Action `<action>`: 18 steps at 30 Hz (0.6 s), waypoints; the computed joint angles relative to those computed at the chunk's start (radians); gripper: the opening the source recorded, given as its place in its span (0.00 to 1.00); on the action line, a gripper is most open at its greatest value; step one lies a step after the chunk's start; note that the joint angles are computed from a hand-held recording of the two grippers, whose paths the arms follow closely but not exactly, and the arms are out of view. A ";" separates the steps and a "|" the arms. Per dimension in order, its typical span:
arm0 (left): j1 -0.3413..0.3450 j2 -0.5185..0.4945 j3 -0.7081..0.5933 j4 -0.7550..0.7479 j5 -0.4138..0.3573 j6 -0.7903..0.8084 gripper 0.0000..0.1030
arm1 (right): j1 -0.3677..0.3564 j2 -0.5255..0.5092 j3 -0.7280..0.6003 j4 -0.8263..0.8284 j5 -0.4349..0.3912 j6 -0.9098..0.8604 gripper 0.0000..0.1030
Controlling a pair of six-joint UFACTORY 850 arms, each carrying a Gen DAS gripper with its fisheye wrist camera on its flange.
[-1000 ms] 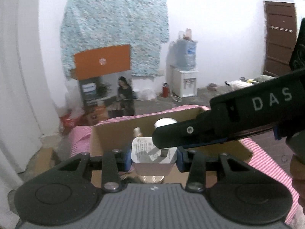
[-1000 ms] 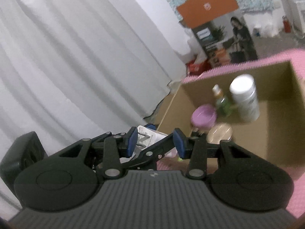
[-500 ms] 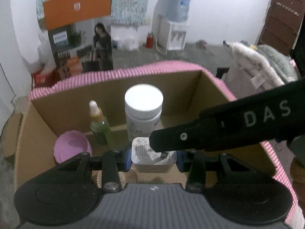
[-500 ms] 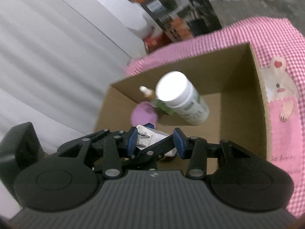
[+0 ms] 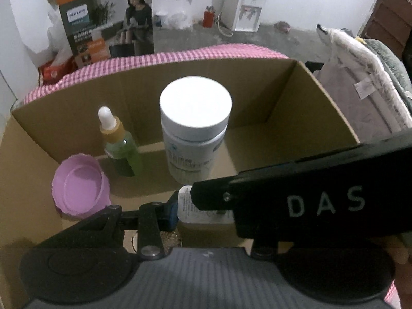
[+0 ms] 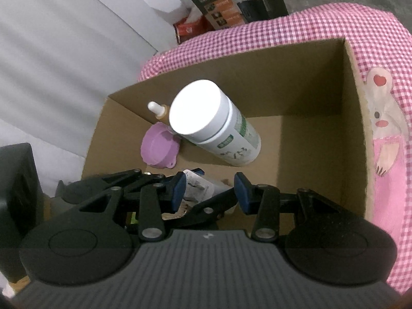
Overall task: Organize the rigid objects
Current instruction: 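Carry the white plug into the box and open the right gripper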
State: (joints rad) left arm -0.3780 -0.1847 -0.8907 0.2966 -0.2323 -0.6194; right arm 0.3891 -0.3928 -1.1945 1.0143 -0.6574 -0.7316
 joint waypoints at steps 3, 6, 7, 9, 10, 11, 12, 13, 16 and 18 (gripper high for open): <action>0.010 0.005 0.003 -0.086 0.003 0.086 0.46 | 0.002 -0.014 -0.007 -0.002 -0.002 0.006 0.41; 0.010 0.003 0.000 -0.071 0.000 0.076 0.51 | -0.001 -0.013 -0.002 0.017 0.004 -0.004 0.42; 0.006 0.003 0.000 -0.077 0.000 0.077 0.52 | -0.002 -0.011 0.001 0.022 0.007 -0.007 0.42; -0.002 0.022 0.020 0.009 0.027 0.001 0.59 | -0.003 0.003 0.017 0.046 0.022 -0.032 0.42; -0.009 0.037 0.033 0.100 0.040 -0.081 0.62 | -0.006 0.015 0.029 0.069 0.028 -0.056 0.43; -0.017 0.055 0.048 0.197 0.053 -0.172 0.68 | -0.010 0.027 0.040 0.093 0.031 -0.082 0.44; -0.024 0.080 0.068 0.295 0.067 -0.262 0.72 | -0.015 0.048 0.060 0.137 0.039 -0.126 0.44; -0.030 0.103 0.083 0.360 0.076 -0.321 0.74 | -0.019 0.070 0.079 0.176 0.045 -0.167 0.47; -0.047 0.187 0.128 0.426 0.075 -0.391 0.78 | -0.035 0.163 0.158 0.307 0.057 -0.301 0.55; -0.058 0.253 0.164 0.455 0.073 -0.420 0.78 | -0.051 0.246 0.226 0.406 0.053 -0.407 0.61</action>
